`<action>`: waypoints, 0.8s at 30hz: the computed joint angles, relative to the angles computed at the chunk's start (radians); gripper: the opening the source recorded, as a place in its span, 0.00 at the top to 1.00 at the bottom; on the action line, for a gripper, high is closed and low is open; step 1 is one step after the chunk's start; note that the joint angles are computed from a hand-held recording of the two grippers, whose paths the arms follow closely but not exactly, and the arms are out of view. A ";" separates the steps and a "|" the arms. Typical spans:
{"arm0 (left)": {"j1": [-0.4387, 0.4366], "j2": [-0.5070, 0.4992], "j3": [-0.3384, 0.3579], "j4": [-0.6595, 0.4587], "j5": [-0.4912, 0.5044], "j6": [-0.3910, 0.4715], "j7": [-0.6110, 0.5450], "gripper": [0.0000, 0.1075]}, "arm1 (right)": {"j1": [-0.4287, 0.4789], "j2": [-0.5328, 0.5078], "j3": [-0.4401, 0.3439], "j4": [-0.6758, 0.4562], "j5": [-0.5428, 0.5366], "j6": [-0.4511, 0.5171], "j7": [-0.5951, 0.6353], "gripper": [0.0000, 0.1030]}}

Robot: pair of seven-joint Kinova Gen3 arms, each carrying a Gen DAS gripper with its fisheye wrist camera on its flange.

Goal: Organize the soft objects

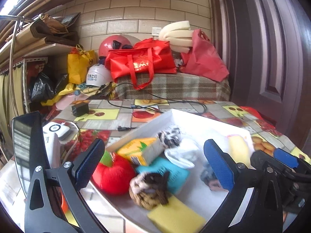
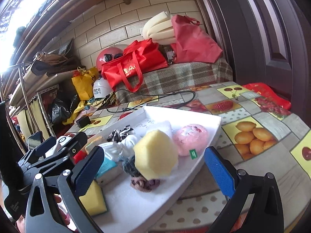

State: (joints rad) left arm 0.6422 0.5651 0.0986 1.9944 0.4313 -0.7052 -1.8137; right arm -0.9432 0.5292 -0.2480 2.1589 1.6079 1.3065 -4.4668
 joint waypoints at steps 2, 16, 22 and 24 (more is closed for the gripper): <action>-0.001 -0.015 0.015 0.029 -0.012 -0.004 0.001 0.04 | -0.009 -0.007 -0.010 0.016 -0.017 0.002 -0.025 0.00; 0.126 -0.104 -0.007 0.084 0.222 0.183 -0.147 0.04 | -0.221 0.034 -0.023 -0.042 -0.302 0.224 0.127 0.00; 0.157 -0.131 0.001 0.153 0.224 0.107 -0.094 0.04 | -0.322 0.060 0.006 -0.109 -0.516 0.359 0.133 0.00; 0.185 -0.130 -0.002 0.168 0.261 0.056 -0.115 0.04 | -0.325 0.044 -0.005 -0.097 -0.556 0.347 0.110 0.00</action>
